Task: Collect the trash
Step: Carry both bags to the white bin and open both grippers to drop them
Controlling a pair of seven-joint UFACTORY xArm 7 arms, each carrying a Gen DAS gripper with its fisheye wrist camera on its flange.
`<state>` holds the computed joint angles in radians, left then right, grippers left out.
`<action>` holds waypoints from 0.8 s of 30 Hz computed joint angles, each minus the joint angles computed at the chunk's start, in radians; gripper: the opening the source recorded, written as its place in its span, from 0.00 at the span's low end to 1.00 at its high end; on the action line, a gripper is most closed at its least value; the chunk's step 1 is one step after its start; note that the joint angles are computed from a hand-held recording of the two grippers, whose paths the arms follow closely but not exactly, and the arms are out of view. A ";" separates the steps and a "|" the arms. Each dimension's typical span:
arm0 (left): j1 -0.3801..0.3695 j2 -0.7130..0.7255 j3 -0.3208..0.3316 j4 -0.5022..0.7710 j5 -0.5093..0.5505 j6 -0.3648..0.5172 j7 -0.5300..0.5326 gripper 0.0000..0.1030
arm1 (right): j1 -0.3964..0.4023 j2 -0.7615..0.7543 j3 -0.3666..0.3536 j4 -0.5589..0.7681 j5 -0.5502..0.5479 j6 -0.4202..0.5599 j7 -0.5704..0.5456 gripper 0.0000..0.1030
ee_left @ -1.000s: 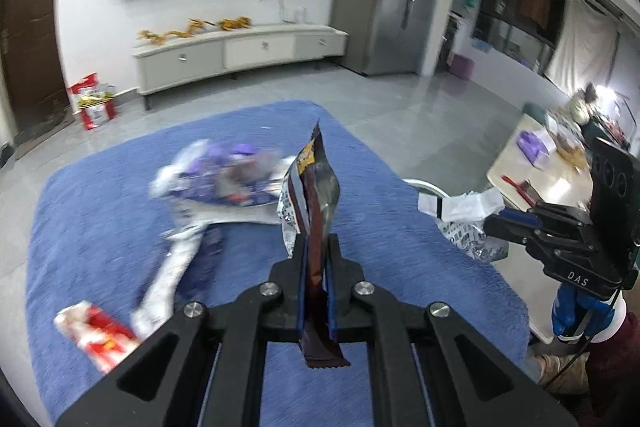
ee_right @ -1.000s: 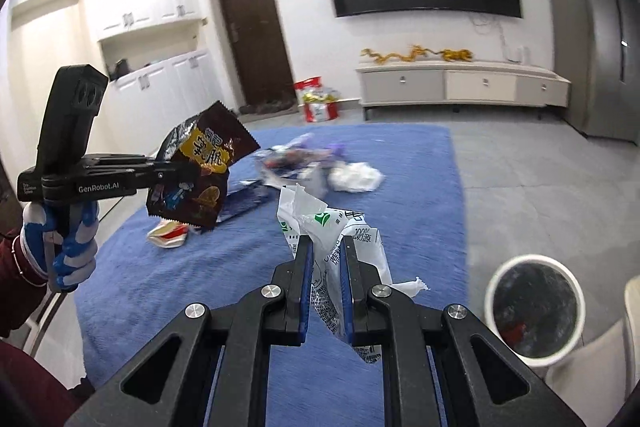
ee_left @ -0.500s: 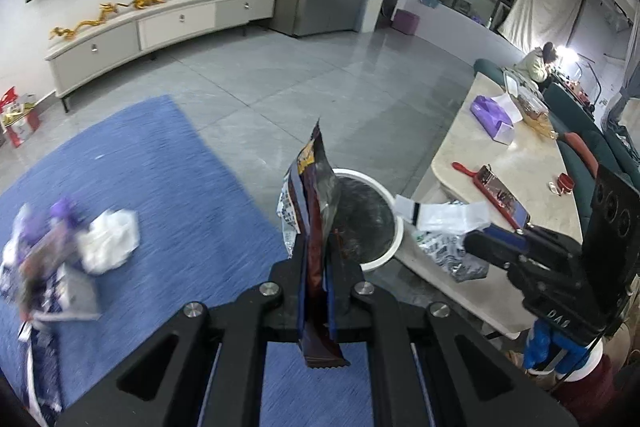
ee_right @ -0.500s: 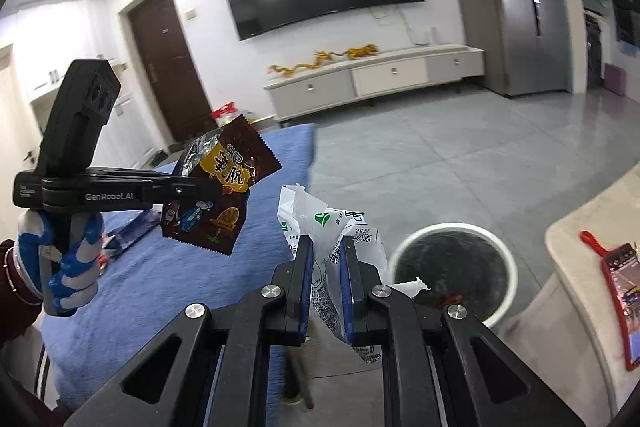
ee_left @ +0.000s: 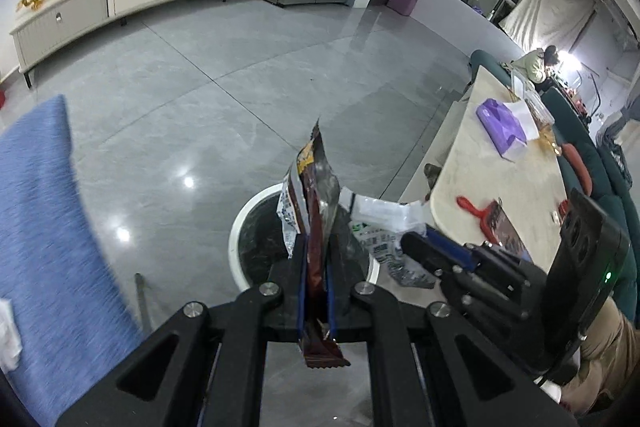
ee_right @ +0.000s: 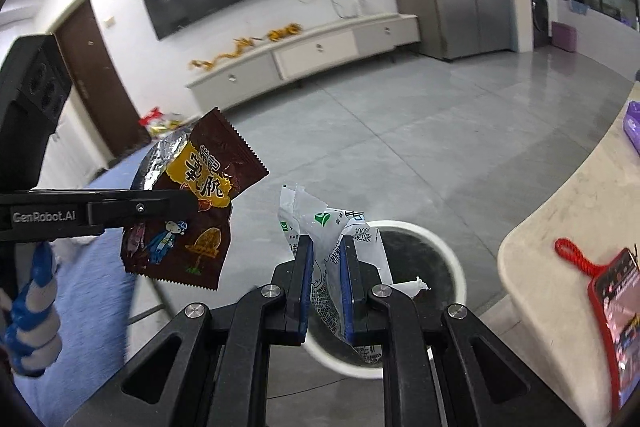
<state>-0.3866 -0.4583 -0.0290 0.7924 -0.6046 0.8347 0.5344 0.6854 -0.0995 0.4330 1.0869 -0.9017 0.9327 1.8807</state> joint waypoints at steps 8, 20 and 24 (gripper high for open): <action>-0.020 0.163 -0.038 0.056 -0.062 -0.072 -0.033 0.10 | -0.043 0.005 -0.037 -0.023 0.043 -0.017 -0.046 0.26; 0.024 0.120 -0.018 0.044 -0.109 -0.006 0.002 0.46 | -0.047 -0.016 -0.029 -0.012 0.069 0.025 -0.048 0.37; 0.037 0.018 0.000 0.000 -0.099 0.005 0.002 0.45 | -0.049 -0.060 -0.004 -0.034 0.059 -0.003 0.009 0.37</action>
